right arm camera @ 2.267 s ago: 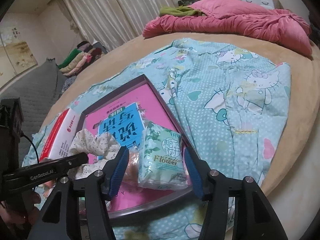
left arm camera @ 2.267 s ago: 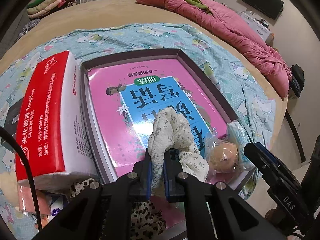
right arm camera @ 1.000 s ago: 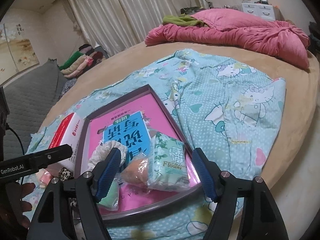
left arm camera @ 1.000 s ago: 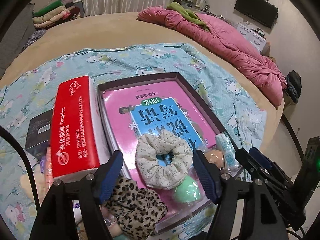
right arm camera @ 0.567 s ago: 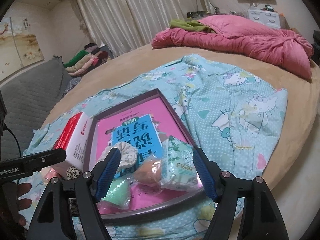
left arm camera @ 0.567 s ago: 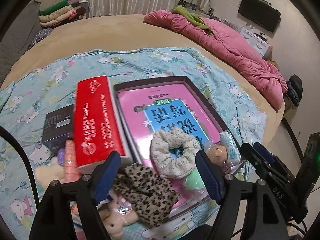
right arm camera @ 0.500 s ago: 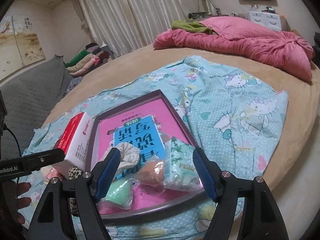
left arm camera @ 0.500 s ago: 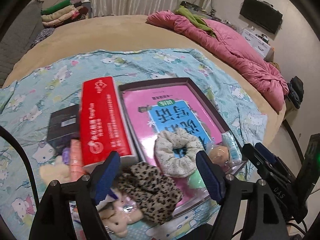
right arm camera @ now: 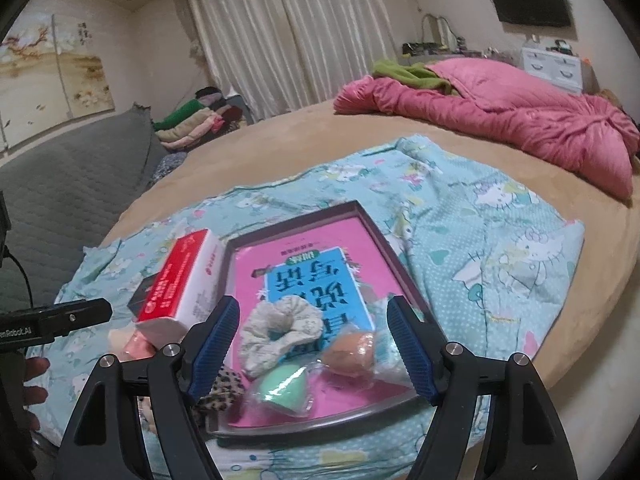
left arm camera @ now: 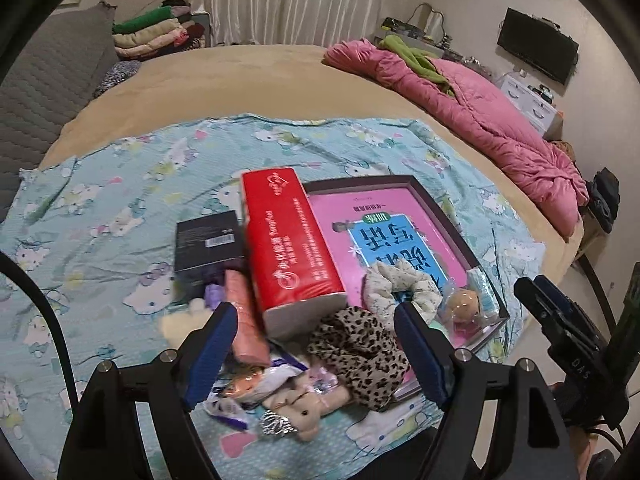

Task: Organize soft objects
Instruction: 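Move both open tools back from the tray toward the pile of soft items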

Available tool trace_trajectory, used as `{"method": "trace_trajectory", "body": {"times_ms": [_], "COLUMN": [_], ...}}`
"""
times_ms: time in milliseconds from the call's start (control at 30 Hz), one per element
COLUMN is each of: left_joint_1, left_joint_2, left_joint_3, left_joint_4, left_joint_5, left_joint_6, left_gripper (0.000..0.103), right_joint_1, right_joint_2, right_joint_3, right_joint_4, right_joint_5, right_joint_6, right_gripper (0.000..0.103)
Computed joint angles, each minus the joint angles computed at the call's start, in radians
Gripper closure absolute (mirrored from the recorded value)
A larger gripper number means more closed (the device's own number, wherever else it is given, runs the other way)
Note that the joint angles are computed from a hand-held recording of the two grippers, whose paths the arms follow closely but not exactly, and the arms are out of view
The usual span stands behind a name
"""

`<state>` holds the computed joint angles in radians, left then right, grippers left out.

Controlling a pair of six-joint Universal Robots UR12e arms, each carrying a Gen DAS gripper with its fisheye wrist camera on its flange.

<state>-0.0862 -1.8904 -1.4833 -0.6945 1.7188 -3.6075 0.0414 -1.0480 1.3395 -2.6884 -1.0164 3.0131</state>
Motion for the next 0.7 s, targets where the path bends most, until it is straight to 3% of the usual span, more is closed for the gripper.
{"method": "trace_trajectory", "body": {"times_ms": [433, 567, 700], "left_joint_1": [0.019, 0.032, 0.031], "left_joint_2": [0.063, 0.087, 0.098], "left_joint_3": [-0.063, -0.095, -0.104], "left_joint_4": [0.022, 0.050, 0.044], "left_joint_5": [0.016, -0.018, 0.013], "left_joint_6": [-0.019, -0.041, -0.039], "left_gripper": [0.023, 0.023, 0.023], "right_joint_1": [0.023, 0.028, 0.036], "right_joint_2": [-0.036, -0.044, -0.050], "right_joint_3": [0.014, 0.016, 0.018], "right_joint_4": [0.010, 0.020, 0.024], "right_joint_5": [0.036, 0.050, 0.050], "right_joint_6": [-0.065, -0.080, -0.100], "right_gripper": [0.025, 0.025, 0.025]}}
